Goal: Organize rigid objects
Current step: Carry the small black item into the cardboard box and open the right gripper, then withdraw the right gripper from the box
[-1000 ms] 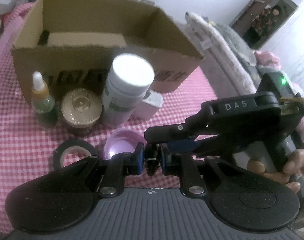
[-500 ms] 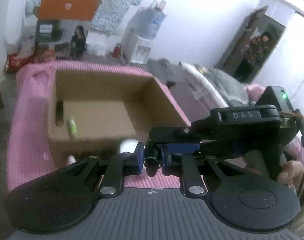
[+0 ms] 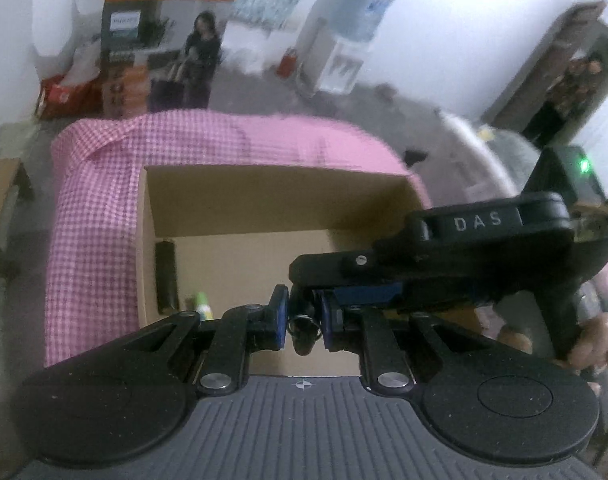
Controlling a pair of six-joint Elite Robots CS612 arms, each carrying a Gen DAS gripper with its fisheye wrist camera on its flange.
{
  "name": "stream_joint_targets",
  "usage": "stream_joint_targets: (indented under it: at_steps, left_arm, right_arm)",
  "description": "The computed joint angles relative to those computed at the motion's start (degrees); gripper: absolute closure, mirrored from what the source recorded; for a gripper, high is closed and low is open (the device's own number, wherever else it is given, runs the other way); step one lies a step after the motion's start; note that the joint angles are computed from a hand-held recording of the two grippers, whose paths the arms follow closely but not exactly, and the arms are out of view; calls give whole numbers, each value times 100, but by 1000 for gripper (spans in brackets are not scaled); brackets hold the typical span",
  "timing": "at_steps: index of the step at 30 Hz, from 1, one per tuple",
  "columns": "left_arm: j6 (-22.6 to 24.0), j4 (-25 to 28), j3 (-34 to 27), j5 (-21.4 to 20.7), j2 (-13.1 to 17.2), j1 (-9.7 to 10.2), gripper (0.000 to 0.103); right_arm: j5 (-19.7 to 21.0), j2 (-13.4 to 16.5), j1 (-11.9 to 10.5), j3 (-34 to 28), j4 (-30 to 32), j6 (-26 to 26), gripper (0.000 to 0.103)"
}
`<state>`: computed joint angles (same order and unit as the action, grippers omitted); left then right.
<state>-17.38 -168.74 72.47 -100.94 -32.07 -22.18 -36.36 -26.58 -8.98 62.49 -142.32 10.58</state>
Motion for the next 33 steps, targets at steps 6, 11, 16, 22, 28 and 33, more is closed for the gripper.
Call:
stream_joint_targets:
  at_steps: [6,11,16,22,28,33]
  left_arm:
    - [153,1168,-1022,409,513,-5,87]
    - [176,1515,-1387,753,682,-33,85]
    - [167,1369,-1324,805,634,-32,84]
    - [191,682,-711,832,286,-62,76]
    - [370,-511,369,968,-296,-155,60]
    - [461,-1486,1214,1013,-721,-247,38]
  right_arm:
    - [-409,876,149,-1613,1068,169,66]
    - [-492,1527,209,-2758,1523,448,64]
    - [-452,1683,185,-3003,1483,563,64]
    - [-258,1092,42,-1883,605,521,64]
    - [157,232,-193,-218,-881,411,64]
    - [503,-366,-385,1036,-2139,328,63]
